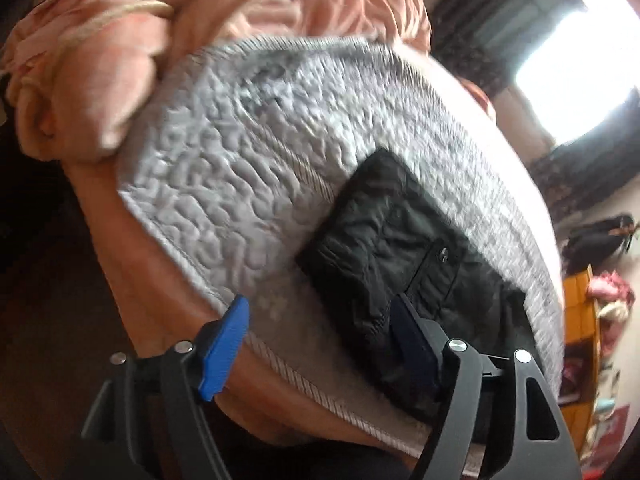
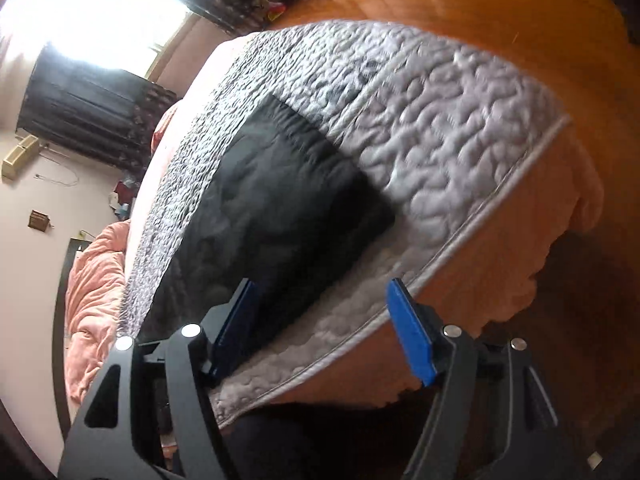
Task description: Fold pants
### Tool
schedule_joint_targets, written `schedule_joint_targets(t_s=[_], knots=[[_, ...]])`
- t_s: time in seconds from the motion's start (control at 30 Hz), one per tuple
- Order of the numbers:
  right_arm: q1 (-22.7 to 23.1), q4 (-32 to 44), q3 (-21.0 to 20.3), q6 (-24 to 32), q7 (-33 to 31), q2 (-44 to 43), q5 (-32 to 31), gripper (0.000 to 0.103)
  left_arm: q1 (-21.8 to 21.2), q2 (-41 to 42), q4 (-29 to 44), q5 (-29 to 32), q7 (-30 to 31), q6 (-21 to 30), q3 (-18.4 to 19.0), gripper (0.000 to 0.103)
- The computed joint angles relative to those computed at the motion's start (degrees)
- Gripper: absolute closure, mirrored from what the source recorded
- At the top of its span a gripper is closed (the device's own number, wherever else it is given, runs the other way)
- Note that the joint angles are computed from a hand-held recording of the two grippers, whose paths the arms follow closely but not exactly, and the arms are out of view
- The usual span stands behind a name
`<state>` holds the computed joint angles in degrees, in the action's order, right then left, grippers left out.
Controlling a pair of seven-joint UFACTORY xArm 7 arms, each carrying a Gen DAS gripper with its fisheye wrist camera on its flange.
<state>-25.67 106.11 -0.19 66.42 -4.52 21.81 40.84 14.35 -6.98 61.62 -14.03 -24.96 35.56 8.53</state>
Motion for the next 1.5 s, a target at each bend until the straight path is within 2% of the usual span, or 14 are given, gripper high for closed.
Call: schedule_joint_targets(t_s=[0.13, 0.23, 0.27, 0.33, 0.47, 0.6, 0.8, 0.9, 1.07, 1.1, 1.13, 1.2, 1.37, 1.5], knots=[[1.1, -2.3, 0.6, 0.0, -0.2, -1.1, 0.8, 0.032, -0.4, 7.4, 6.7, -3.6, 4.4, 4.0, -0.2, 0.033], [1.8, -2.2, 0.9, 0.0, 0.0, -0.9, 2.0, 0.032, 0.5, 12.2, 12.7, -6.6, 7.6, 8.6, -1.0, 0.075], [1.8, -1.9, 0.9, 0.0, 0.2, -0.7, 2.3, 0.032, 0.4, 13.2, 14.3, -4.9, 6.2, 9.0, -1.2, 0.08], [2.0, -0.6, 1.0, 0.1, 0.7, 0.1, 2.8, 0.032, 0.8, 14.5, 16.9, -4.6, 5.8, 9.0, -1.7, 0.084], [1.8, 0.9, 1.4, -0.3, 1.2, 1.1, 3.6, 0.032, 1.8, 16.5, 20.7, -5.9, 5.7, 9.1, -2.5, 0.084], [1.1, -1.4, 1.3, -3.8, 3.0, 0.1, 5.6, 0.032, 2.7, 16.6, 19.5, -6.6, 5.2, 9.2, -2.6, 0.084], [-1.3, -3.9, 1.5, -9.1, 7.1, 0.9, 13.9, 0.038, 3.3, 15.7, 17.2, -9.5, 6.4, 8.1, -2.7, 0.084], [-1.7, -1.8, 2.3, -9.6, 9.0, 3.7, 15.4, 0.038, 3.2, 15.9, 17.5, -8.7, 5.7, 8.4, -2.6, 0.084], [-1.5, 4.2, 3.9, -9.8, 12.4, 9.0, 13.3, 0.038, 2.9, 16.3, 17.6, -7.5, 4.5, 8.4, -2.5, 0.084], [-1.6, 5.6, 4.3, -9.6, 13.1, 10.2, 12.8, 0.048, 2.9, 16.3, 17.7, -7.2, 4.1, 8.4, -2.5, 0.084], [-1.9, 6.3, 5.1, -9.4, 13.1, 10.9, 12.8, 0.068, 2.7, 16.4, 17.8, -6.7, 3.4, 8.3, -2.5, 0.084], [-2.1, 7.5, 5.7, -8.6, 13.2, 11.7, 11.5, 0.09, 2.6, 16.2, 17.7, -5.8, 2.0, 8.1, -2.4, 0.084], [-2.4, 3.5, 6.1, -9.4, 9.5, 7.8, 10.7, 0.093, 2.4, 15.9, 17.9, -3.8, -1.4, 8.0, -2.0, 0.085], [-2.3, 1.5, 5.1, -8.6, 8.2, 6.6, 10.5, 0.093, 2.6, 16.0, 18.3, -3.2, -1.6, 8.4, -2.1, 0.085]])
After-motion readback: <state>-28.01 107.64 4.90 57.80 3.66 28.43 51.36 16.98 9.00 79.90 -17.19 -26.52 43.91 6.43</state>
